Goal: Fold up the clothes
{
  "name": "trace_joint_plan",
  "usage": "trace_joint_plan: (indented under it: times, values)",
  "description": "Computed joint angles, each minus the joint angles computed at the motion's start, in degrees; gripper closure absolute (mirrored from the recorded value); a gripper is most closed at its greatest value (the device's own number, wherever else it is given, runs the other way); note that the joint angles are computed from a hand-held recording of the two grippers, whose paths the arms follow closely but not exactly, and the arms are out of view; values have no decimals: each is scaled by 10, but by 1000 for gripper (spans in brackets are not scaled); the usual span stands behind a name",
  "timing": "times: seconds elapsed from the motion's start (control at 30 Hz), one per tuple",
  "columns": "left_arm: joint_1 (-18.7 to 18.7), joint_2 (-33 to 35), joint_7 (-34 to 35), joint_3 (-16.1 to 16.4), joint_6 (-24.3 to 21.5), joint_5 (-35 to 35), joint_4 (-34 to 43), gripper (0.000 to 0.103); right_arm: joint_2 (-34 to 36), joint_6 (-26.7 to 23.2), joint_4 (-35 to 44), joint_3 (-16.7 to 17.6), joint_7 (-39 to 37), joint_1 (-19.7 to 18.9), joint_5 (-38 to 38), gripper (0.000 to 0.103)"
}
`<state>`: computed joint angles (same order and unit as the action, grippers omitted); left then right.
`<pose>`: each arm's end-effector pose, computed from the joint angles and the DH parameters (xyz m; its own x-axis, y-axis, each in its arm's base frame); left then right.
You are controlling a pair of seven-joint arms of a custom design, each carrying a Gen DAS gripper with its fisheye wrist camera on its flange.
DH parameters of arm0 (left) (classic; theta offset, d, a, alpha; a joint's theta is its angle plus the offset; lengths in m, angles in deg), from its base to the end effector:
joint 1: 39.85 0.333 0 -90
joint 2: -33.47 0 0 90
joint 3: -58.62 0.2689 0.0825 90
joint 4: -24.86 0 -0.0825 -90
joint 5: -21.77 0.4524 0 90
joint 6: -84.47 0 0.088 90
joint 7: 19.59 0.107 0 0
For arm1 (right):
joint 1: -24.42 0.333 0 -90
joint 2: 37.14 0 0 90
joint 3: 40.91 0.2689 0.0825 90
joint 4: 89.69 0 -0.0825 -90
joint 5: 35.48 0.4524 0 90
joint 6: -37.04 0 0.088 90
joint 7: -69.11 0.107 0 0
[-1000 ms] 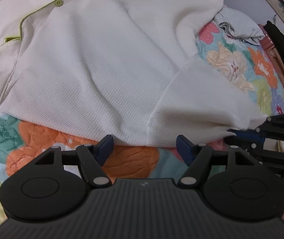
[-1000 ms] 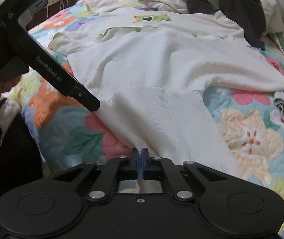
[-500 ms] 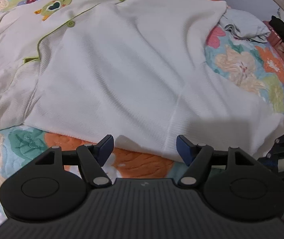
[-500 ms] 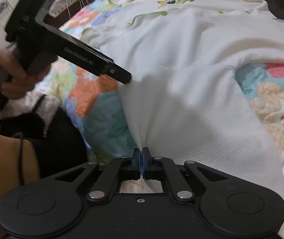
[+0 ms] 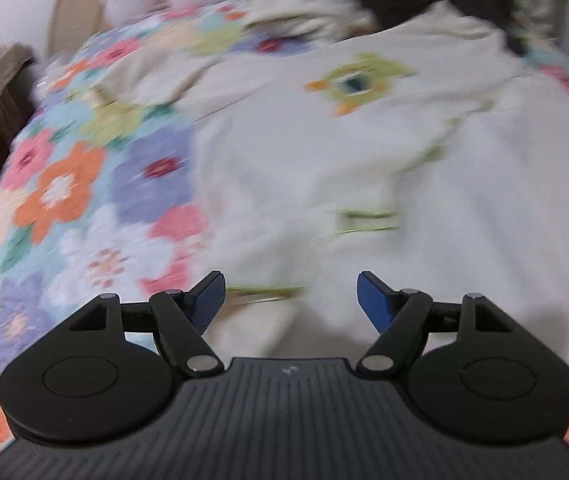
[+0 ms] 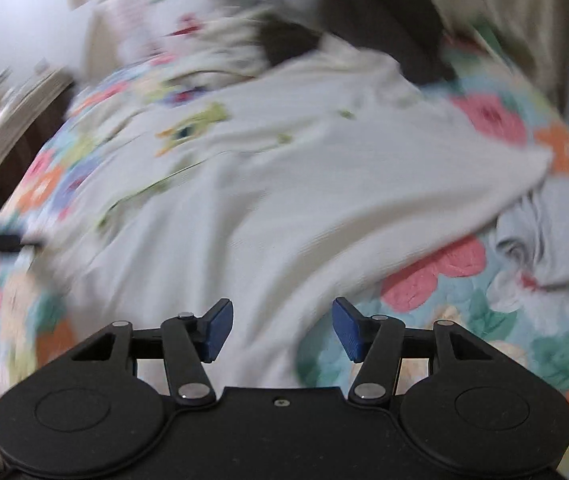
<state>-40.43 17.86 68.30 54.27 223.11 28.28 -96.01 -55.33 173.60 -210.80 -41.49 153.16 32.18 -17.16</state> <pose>0.5954 -0.0533 0.5333 -0.0819 -0.9906 -0.1095 -0.8269 0.1289 -0.5475 0.5815 0.0759 0.5536 0.1368 -0.9575 -0.2541 -0.8370 0.0255 -0.5466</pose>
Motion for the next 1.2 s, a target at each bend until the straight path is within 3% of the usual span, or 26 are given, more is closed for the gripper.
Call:
trace_joint_plan:
  times: [0.17, 0.23, 0.27, 0.33, 0.37, 0.4, 0.43, 0.47, 0.53, 0.63, 0.77, 0.93, 0.97, 1.0, 1.03, 1.07, 1.13, 1.2]
  values:
    - [4, 21, 79, 12, 16, -5, 0, 24, 86, 45, 34, 11, 154, -28, -52, 42]
    - [14, 22, 61, 7, 42, 16, -10, 23, 106, 69, 32, 1, 185, -25, -11, 41]
    - [14, 25, 56, 11, 45, -1, -9, 22, 114, 81, 30, -2, 196, -24, 3, 41]
    - [-2, 32, 96, 39, 33, -116, -6, 25, 125, 116, 22, 0, 215, -22, 6, 41]
    - [-12, 34, 115, 52, 16, -162, -4, 43, 129, 138, 16, 3, 225, -21, -7, 42]
    - [-5, 35, 125, 44, 3, -168, -4, 83, 128, 164, 8, 9, 235, -20, -40, 47]
    - [-2, 36, 126, 39, -12, -165, -4, 102, 128, 184, 1, 14, 249, -21, -81, 74]
    - [8, 34, 99, 25, -14, -125, -11, 103, 130, 193, 1, 20, 260, -22, -131, 98]
    - [22, 29, 44, 5, -26, -53, -21, 103, 118, 217, -12, 27, 302, -29, -221, 101]
    - [24, 18, 23, 17, -35, -69, -33, 103, 88, 214, -39, 42, 384, -47, -325, 102]
    - [31, 17, 3, 9, -34, -23, -37, 103, 64, 188, -59, 53, 411, -57, -381, 102]
    - [31, 15, -9, 8, -36, 0, -34, 101, 69, 157, -54, 41, 408, -57, -360, 96]
    - [30, 12, -12, 7, -39, 2, -33, 96, 66, 154, -51, 42, 406, -55, -363, 87]
    - [29, 9, -14, 7, -41, 4, -32, 82, 55, 158, -57, 45, 402, -53, -370, 85]
    - [27, 4, -14, 8, -41, -3, -33, 71, 44, 161, -62, 48, 397, -53, -377, 77]
    - [23, -7, -10, 9, -31, -9, -39, 54, 32, 163, -67, 52, 394, -52, -380, 64]
    - [18, -25, -12, 7, -14, -9, -49, 47, 7, 166, -78, 54, 387, -45, -359, 55]
    - [10, -40, -14, 6, -14, -16, -51, 34, -18, 160, -84, 56, 368, -33, -328, 53]
